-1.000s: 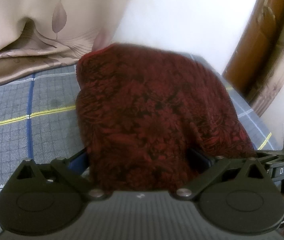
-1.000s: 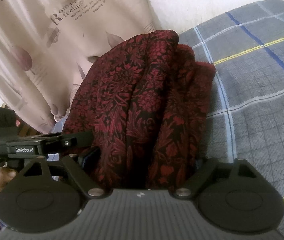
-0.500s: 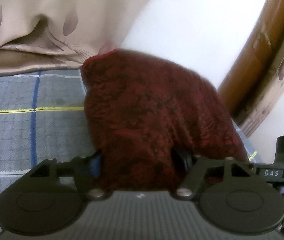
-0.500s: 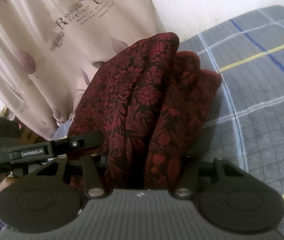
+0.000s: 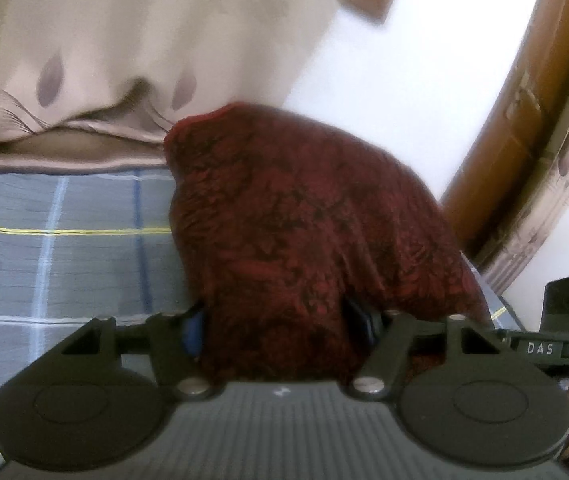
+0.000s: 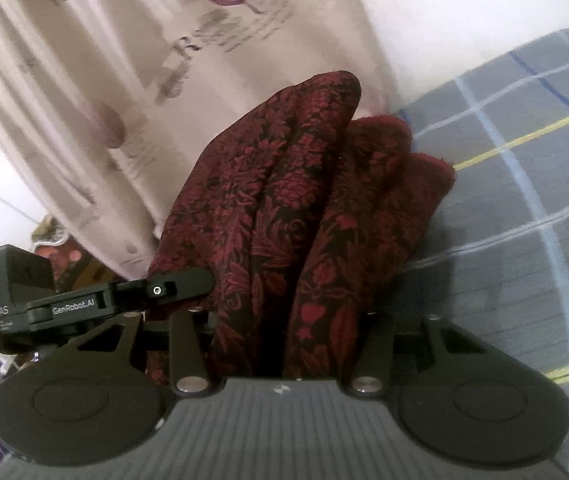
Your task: Fold small clothes
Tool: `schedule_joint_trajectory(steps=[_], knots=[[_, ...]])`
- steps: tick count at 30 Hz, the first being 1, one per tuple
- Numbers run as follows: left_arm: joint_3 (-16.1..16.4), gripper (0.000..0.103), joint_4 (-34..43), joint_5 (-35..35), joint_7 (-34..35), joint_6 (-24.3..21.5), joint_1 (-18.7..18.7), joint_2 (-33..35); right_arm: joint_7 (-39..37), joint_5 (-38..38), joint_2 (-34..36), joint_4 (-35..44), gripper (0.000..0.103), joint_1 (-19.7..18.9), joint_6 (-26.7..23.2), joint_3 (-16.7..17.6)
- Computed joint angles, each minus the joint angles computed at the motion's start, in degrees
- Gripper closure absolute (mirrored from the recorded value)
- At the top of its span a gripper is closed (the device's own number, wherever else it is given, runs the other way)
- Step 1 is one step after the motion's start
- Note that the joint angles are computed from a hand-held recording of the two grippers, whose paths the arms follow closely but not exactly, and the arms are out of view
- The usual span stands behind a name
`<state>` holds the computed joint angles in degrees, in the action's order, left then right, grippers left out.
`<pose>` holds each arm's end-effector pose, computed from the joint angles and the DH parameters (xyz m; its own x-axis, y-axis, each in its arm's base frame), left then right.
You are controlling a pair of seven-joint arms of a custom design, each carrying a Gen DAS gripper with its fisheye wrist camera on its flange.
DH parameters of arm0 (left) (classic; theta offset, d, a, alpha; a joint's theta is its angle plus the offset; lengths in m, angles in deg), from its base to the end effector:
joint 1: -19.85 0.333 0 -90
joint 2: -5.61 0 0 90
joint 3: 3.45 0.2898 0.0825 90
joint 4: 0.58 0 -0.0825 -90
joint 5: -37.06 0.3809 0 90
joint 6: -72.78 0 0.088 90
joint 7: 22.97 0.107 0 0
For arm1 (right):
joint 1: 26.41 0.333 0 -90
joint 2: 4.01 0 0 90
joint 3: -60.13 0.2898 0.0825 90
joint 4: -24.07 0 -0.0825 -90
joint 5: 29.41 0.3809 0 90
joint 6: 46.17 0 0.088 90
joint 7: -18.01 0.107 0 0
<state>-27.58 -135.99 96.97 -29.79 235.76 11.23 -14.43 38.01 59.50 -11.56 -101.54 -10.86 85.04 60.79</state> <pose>0.3820 -0.3140 0.4920 0.0235 -0.9617 0.2732 -0.5387 -0.2424 -0.8068 0.5113 0.1722 0.4600 0.6247 -0.4708 -0.6230 -0.7020 0.0109 -0.7121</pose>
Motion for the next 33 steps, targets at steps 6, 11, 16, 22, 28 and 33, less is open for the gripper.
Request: schedule_joint_trajectory(steps=[6, 11, 16, 22, 28, 33], knots=[[0.2, 0.036, -7.1, -8.1, 4.2, -4.2, -3.7, -9.8, -0.5, 0.7, -4.2, -3.8, 0.054, 1.8, -1.9, 0.5], [-0.7, 0.036, -12.1, -13.8, 6.9, -7.6, -5.6, -17.2, -1.8, 2.9, -7.1, -7.1, 0.054, 4.0, -2.1, 0.8], [-0.3, 0.036, -16.7, -17.5, 9.1, -6.8, -6.0, -22.3, -2.5, 4.2, -8.9, -9.5, 0.054, 6.0, -0.8, 1.3], [-1.2, 0.036, -19.0, -19.3, 10.8, -3.8, -3.8, -23.3, -4.1, 7.1, -8.1, -10.2, 0.054, 7.9, 3.1, 2.4], [-4.4, 0.035, -20.6, -19.4, 8.7, -1.2, -0.6, -23.3, -4.4, 7.2, -6.9, -10.6, 0.054, 8.1, 3.9, 2.4], [-7.6, 0.031, -20.9, -18.1, 5.2, -1.3, 1.6, -24.4, -5.3, 6.4, -7.0, -10.8, 0.051, 8.4, 5.7, 3.1]])
